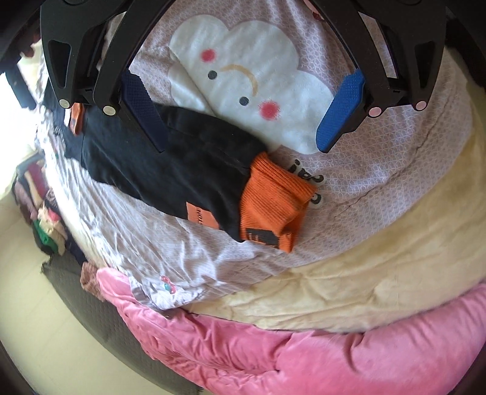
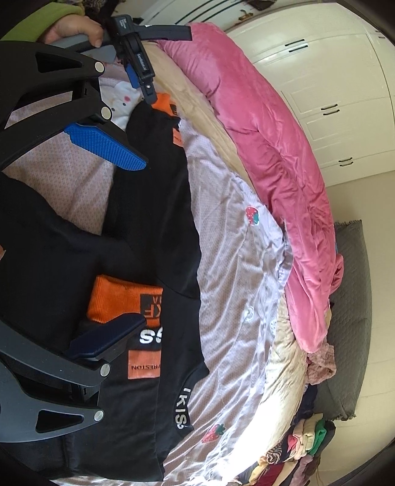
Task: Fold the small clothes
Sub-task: 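Lift the sleeve with the left tool and carry it across the shirt body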
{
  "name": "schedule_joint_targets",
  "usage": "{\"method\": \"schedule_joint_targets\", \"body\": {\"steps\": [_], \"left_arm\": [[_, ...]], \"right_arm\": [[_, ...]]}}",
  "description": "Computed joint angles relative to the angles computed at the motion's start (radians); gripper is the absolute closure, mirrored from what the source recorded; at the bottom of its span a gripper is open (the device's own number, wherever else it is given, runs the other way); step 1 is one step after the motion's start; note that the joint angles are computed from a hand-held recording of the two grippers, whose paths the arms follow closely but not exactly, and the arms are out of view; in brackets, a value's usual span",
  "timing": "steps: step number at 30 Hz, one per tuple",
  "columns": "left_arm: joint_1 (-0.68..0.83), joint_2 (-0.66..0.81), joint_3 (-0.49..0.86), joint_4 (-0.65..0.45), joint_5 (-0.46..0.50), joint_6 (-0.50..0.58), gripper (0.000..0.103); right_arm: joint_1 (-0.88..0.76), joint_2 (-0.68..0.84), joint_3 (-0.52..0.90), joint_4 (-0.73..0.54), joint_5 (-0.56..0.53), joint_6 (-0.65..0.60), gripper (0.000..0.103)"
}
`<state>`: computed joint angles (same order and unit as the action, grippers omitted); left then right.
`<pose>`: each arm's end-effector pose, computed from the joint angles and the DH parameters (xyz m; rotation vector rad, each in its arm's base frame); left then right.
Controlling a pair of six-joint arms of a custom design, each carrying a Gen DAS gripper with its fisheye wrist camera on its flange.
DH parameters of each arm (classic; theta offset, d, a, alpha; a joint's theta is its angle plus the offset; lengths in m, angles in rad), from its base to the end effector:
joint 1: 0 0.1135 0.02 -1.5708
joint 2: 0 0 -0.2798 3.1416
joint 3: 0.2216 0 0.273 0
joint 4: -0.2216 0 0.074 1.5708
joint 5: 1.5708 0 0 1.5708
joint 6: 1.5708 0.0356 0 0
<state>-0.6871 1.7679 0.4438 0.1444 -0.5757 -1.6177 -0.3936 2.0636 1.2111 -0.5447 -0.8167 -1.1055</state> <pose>0.1960 -0.1357 0.0483 -1.2327 2.1337 -0.1493 0.3700 -0.1255 0.1021 -0.9187 2.2126 0.6163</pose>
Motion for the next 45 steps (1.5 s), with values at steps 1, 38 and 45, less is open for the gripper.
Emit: {"method": "schedule_joint_targets", "body": {"steps": [1, 38, 45], "left_arm": [[0.007, 0.005, -0.012, 0.026, 0.004, -0.005, 0.013], [0.003, -0.021, 0.346, -0.051, -0.047, 0.333, 0.099], [-0.051, 0.152, 0.642, -0.099, 0.021, 0.494, 0.099]], "right_arm": [[0.0, 0.001, -0.004, -0.001, 0.002, -0.003, 0.009], [-0.174, 0.219, 0.354, -0.213, -0.059, 0.031, 0.009], [-0.218, 0.306, 0.504, -0.281, -0.069, 0.055, 0.009]]}}
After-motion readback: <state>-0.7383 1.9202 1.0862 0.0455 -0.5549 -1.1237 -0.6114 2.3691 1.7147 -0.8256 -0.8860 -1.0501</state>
